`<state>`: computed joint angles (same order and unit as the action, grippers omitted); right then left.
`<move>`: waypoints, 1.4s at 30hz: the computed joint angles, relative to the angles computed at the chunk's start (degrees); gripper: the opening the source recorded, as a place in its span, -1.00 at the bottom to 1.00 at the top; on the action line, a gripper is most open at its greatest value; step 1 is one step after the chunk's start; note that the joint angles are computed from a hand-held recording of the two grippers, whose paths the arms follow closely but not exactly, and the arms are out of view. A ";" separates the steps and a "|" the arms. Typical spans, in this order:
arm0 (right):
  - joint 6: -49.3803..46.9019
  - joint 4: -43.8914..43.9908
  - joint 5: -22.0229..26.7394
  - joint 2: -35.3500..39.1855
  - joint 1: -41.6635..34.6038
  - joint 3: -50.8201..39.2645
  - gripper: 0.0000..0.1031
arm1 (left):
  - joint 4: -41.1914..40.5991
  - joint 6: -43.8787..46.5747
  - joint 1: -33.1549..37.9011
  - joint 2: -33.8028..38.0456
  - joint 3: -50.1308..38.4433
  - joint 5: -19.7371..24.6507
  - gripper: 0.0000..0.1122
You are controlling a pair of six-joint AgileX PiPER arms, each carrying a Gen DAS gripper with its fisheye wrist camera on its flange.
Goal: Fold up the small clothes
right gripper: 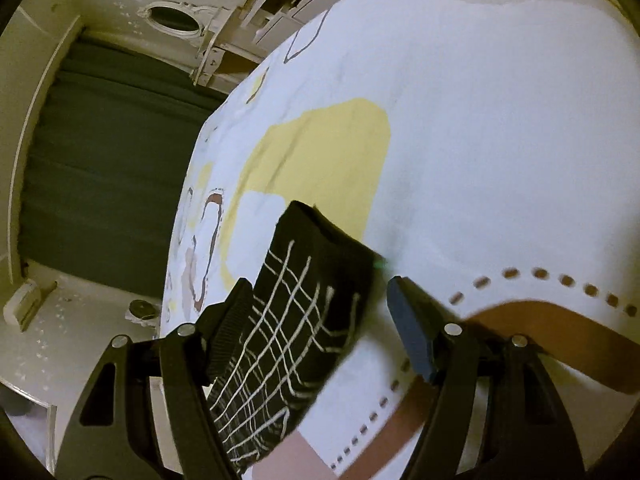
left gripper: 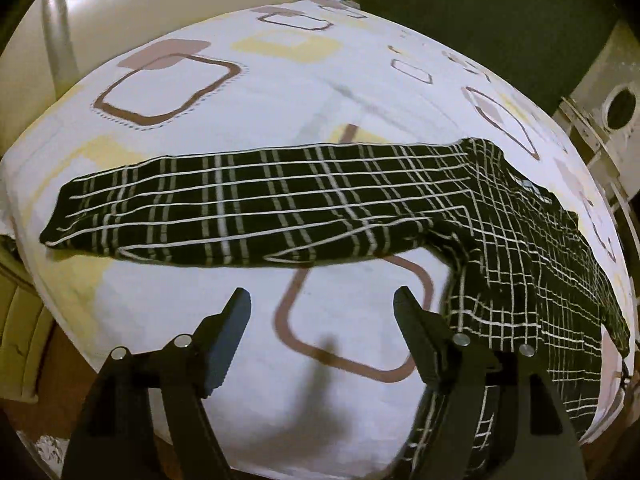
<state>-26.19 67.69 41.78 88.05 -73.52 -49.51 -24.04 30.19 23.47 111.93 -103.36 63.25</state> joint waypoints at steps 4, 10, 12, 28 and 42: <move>3.06 -5.24 -0.79 3.21 3.03 -4.35 -0.27 | 1.30 -0.90 -0.99 0.61 -0.69 -0.57 0.30; 6.34 -7.97 -0.53 4.32 3.63 -5.66 -0.85 | 1.40 -2.35 -0.79 1.25 -1.97 0.11 0.30; 5.97 -7.05 -0.36 2.49 3.66 -4.74 -0.86 | 1.43 -2.18 -0.53 0.97 -1.70 0.10 0.30; 33.68 -27.41 -7.64 -6.11 47.73 -25.72 -0.86 | -1.46 2.79 1.22 -1.68 0.33 0.29 0.31; 66.91 -60.65 -2.89 25.19 90.16 -62.03 -0.87 | -6.25 6.05 3.86 0.33 -1.46 2.22 0.31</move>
<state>40.72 7.04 38.88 113.24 16.64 -111.54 -30.30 36.24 27.33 112.26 -104.82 65.46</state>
